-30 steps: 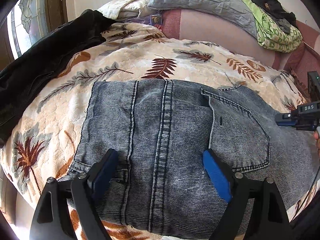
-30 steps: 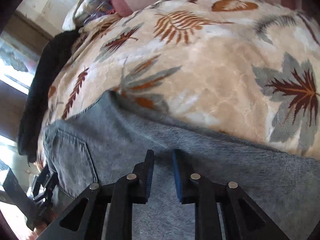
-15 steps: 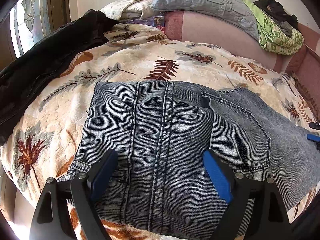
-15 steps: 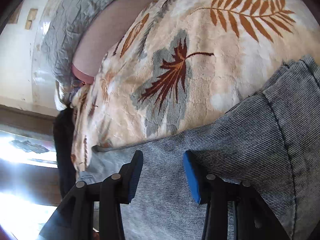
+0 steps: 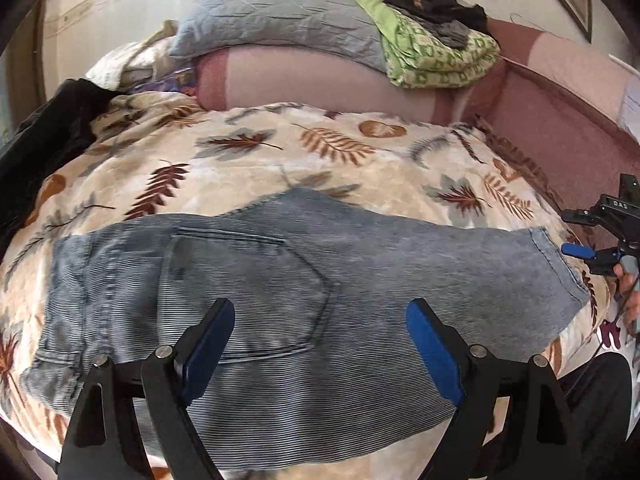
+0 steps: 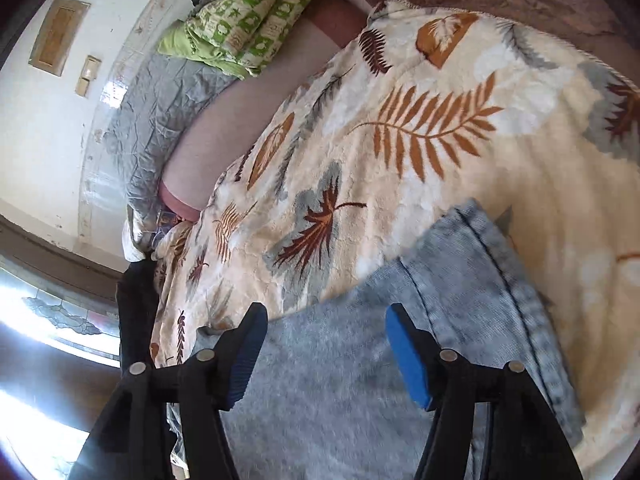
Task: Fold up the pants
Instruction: 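Grasp the stacked leg hems with the right tool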
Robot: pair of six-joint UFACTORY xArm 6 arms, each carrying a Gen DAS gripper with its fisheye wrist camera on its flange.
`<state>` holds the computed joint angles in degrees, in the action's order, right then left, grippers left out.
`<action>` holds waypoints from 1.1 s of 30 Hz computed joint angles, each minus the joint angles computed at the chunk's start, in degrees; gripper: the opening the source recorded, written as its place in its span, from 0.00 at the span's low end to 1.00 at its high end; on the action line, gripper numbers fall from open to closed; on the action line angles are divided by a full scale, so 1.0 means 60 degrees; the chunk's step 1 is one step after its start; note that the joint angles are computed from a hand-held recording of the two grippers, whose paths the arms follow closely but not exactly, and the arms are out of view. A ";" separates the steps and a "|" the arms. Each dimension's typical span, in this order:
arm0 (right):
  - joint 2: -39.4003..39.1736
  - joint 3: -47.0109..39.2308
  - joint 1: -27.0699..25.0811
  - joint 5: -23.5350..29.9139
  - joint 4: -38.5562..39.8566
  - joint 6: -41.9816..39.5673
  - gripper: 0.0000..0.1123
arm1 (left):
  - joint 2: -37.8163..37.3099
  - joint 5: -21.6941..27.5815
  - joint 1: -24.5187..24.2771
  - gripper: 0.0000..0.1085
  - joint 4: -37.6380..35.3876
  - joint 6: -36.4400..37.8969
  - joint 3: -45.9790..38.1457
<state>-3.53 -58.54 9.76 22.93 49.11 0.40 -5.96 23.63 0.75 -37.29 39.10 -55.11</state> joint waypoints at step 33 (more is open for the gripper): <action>-0.2012 0.3557 -0.0739 -0.1162 0.2400 0.0023 0.32 | 0.3152 0.0993 -0.2820 0.82 0.9051 -0.8513 -0.3297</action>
<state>-15.61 -37.21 5.33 15.96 63.51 0.54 12.95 29.58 -16.17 17.02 -11.98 -74.89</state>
